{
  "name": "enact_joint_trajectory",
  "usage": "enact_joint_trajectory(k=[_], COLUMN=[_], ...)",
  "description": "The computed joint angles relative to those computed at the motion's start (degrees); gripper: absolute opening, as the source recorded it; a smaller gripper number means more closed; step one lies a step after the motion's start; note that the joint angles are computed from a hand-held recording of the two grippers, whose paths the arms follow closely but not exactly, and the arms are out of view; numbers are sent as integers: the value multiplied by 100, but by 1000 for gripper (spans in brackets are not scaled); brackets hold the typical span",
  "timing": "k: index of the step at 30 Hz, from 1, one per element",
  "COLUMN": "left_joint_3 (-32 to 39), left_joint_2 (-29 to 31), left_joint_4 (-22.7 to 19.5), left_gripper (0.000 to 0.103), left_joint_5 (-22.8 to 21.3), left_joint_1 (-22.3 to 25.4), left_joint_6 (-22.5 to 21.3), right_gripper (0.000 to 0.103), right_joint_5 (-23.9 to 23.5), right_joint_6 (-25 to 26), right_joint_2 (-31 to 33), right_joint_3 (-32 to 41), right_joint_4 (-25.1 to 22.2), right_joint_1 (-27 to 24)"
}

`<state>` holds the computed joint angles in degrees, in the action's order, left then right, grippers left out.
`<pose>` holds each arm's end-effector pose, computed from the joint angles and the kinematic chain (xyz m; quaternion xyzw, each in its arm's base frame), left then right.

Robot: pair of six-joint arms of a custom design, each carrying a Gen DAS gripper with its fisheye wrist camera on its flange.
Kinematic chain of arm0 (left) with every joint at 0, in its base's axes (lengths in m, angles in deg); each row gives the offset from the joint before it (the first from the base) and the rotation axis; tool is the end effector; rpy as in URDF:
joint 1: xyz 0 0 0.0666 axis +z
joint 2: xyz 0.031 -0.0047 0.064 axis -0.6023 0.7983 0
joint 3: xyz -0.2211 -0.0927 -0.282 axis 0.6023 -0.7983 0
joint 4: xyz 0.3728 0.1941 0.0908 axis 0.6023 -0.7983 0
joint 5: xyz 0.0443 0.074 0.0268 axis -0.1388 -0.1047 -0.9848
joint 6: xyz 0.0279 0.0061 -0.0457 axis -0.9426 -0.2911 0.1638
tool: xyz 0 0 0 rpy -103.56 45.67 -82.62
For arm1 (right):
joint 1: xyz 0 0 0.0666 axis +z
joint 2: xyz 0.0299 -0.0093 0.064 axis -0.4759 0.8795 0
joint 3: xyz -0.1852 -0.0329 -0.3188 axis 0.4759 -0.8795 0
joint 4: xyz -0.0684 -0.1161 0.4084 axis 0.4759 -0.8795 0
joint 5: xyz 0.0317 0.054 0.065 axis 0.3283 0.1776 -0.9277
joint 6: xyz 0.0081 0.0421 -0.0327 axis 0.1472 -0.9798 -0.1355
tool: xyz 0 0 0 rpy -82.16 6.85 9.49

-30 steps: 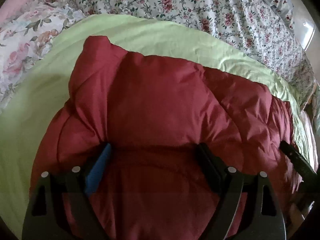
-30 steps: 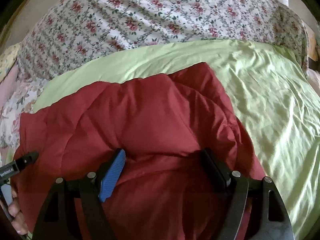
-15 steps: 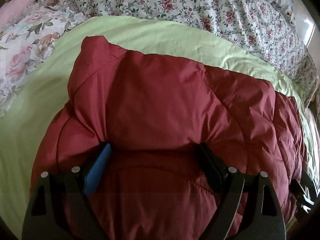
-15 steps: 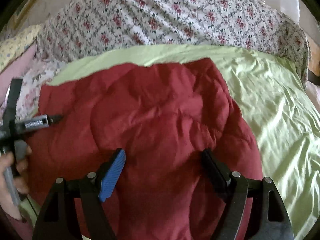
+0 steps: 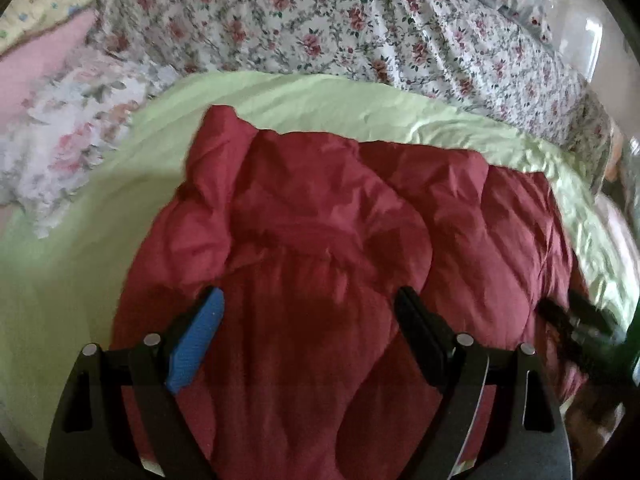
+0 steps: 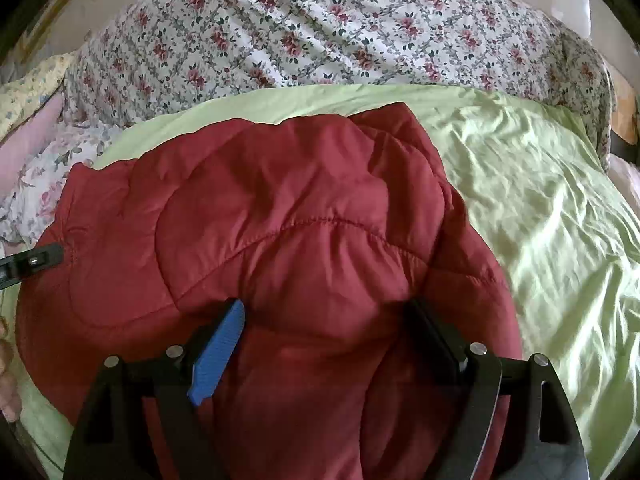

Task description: Fold large clothes

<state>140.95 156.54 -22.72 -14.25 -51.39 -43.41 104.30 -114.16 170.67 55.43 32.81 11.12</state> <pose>0.5988 -0.1572 0.3760 0.1594 0.9200 -0.0776 0.3495 0.4881 0.3755 0.3147 0.1743 0.9075 -0.0337 0.3807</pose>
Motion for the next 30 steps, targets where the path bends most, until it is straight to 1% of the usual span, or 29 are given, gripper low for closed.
enact_joint_trajectory(k=[2, 4, 7, 11, 15, 17, 19, 20, 22, 26, 30], left_joint_3=[-332, -541, -614, -725, -780, -817, -812, -812, -834, -866, -876], left_joint_2=[-231, -343, -299, -318, -331, -343, -332, -331, -344, -348, -343], left_joint_4=[127, 178, 105, 211, 301, 337, 341, 340, 348, 394, 415], left_gripper=[88, 88, 88, 89, 90, 90, 90, 90, 91, 91, 92], left_joint_5=[-277, -385, -434, -548, -693, -706, -696, -689, -696, -718, -723], left_joint_1=[-17, 17, 44, 7, -49, -45, -37, -36, -49, -49, -36], left_joint_6=[-12, -6, -51, -64, -48, -60, -66, -58, -54, -71, -84], right_gripper=[84, 84, 84, 84, 86, 86, 86, 85, 85, 85, 85], right_joint_5=[-2, 22, 34, 128, 245, 107, -171, -218, -187, -124, -98], right_joint_6=[14, 22, 22, -32, 193, 270, 293, 286, 212, 92, 104], right_joint_2=[-20, -18, -41, -198, -379, -384, -358, -299, -142, -183, -203], right_joint_3=[-35, -40, -76, -152, -179, -162, -212, -191, -131, -226, -290], right_joint_4=[52, 70, 127, 161, 193, 176, 218, 137, -76, -35, 46], right_joint_1=[-2, 5, 14, 125, 331, 378, 374, 362, 325, 268, 256])
